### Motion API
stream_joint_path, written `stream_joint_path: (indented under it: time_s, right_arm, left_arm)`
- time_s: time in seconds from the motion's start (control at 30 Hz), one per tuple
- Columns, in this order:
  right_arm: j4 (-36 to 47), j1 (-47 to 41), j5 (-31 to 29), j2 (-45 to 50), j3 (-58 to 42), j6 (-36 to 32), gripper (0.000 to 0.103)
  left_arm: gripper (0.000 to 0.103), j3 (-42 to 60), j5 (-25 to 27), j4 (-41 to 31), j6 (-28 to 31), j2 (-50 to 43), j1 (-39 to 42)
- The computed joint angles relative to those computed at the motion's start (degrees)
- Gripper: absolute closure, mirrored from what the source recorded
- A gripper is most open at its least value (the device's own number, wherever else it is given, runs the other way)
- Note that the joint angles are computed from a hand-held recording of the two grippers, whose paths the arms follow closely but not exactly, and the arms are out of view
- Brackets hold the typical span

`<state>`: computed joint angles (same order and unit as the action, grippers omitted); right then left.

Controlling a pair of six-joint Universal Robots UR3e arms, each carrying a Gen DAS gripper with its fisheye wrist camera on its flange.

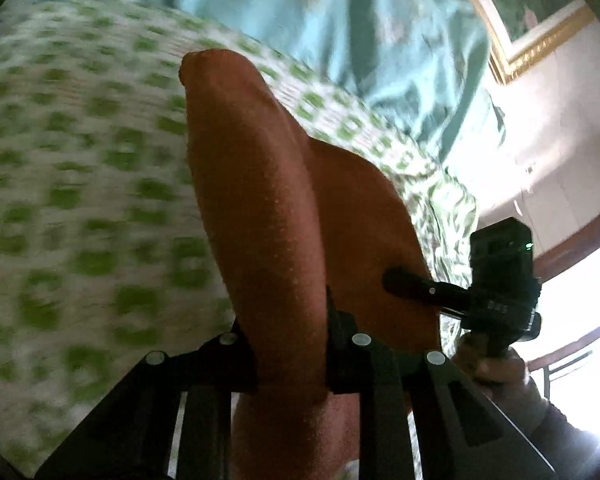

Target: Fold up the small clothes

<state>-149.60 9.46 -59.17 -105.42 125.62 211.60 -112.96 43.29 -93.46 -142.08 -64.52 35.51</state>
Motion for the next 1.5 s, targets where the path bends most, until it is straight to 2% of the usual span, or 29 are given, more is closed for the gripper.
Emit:
stream_joint_path:
  time_s: [0.07,0.13,0.27,0.33,0.43,0.5,0.57,0.67,0.8,0.93,0.97,1.03,1.07,1.1,1.17,1.23,1.27,1.37,1.43,1.5]
  right_arm:
    - [-7.82,5.01,0.19,9.13,-3.66,3.5,0.075]
    - [-12.28,9.44,-0.01,17.51,-8.55,5.56,0.075]
    - [-16.17,15.56,0.71,31.72,-18.38,7.88,0.076]
    - [-15.58,17.68,0.69,37.28,-23.34,7.81,0.076]
    - [-14.05,18.49,-0.59,39.84,-25.74,7.2,0.075]
    - [-10.88,18.34,-0.83,40.17,-27.33,5.91,0.069]
    - [-6.22,17.99,-1.58,38.73,-27.76,4.0,0.056]
    - [1.73,18.45,-4.6,37.15,-31.31,1.42,0.045]
    - [0.45,17.46,-6.16,31.2,-27.52,2.38,0.04]
    - [-0.57,17.01,-8.12,26.01,-23.65,4.28,0.04]
    - [-0.58,17.1,-8.43,25.54,-23.62,4.75,0.04]
    - [-0.36,17.49,-8.62,24.47,-23.31,5.38,0.04]
    - [-0.1,17.81,-8.63,24.24,-23.52,5.58,0.04]
    - [-0.09,18.09,-8.72,24.17,-23.62,5.67,0.04]
    - [-0.38,18.62,-8.65,23.49,-23.48,5.1,0.04]
    - [-0.19,19.48,-9.65,23.43,-24.21,4.87,0.04]
    - [-0.04,19.71,-9.92,23.41,-24.36,4.8,0.041]
    - [0.82,20.34,-10.74,23.35,-25.02,4.9,0.043]
    - [0.08,21.0,-11.29,23.63,-25.59,5.15,0.046]
    - [-0.65,21.72,-11.3,24.86,-26.74,5.48,0.051]
  left_arm:
    - [0.083,2.72,1.57,-14.89,11.37,3.71,10.87]
    - [0.083,4.48,4.46,-24.68,20.25,5.71,20.17]
    - [0.083,3.56,10.27,-31.87,30.01,6.99,34.09]
    - [0.082,0.11,12.5,-29.65,32.24,7.28,37.71]
    - [0.074,-3.81,14.4,-23.76,29.44,1.66,38.2]
    - [0.064,-3.27,13.82,-21.83,27.24,-1.78,37.16]
    - [0.061,-1.36,12.97,-19.61,25.6,-4.5,35.56]
    - [0.05,2.14,11.25,-14.97,20.89,-10.13,31.83]
    - [0.037,9.05,6.92,-10.61,13.98,-19.04,28.62]
    - [0.036,16.92,2.88,-3.69,4.48,-30.66,24.52]
    - [0.037,19.13,2.31,-1.72,1.74,-34.01,23.19]
    - [0.051,22.03,0.92,-0.34,-0.09,-37.85,21.6]
    - [0.08,23.03,0.53,1.62,-0.81,-38.94,20.34]
    - [0.091,23.38,0.94,3.9,-1.76,-39.04,19.28]
    - [0.095,21.54,1.32,11.77,-4.39,-36.72,17.67]
    - [0.095,20.21,2.11,17.4,-6.82,-35.02,16.67]
    - [0.094,20.15,4.22,19.71,-8.6,-34.54,15.64]
    - [0.086,18.97,6.86,19.07,-7.94,-31.26,15.42]
    - [0.07,16.12,7.24,16.26,-5.08,-25.82,17.42]
    - [0.042,12.78,6.61,11.57,-1.53,-19.76,20.85]
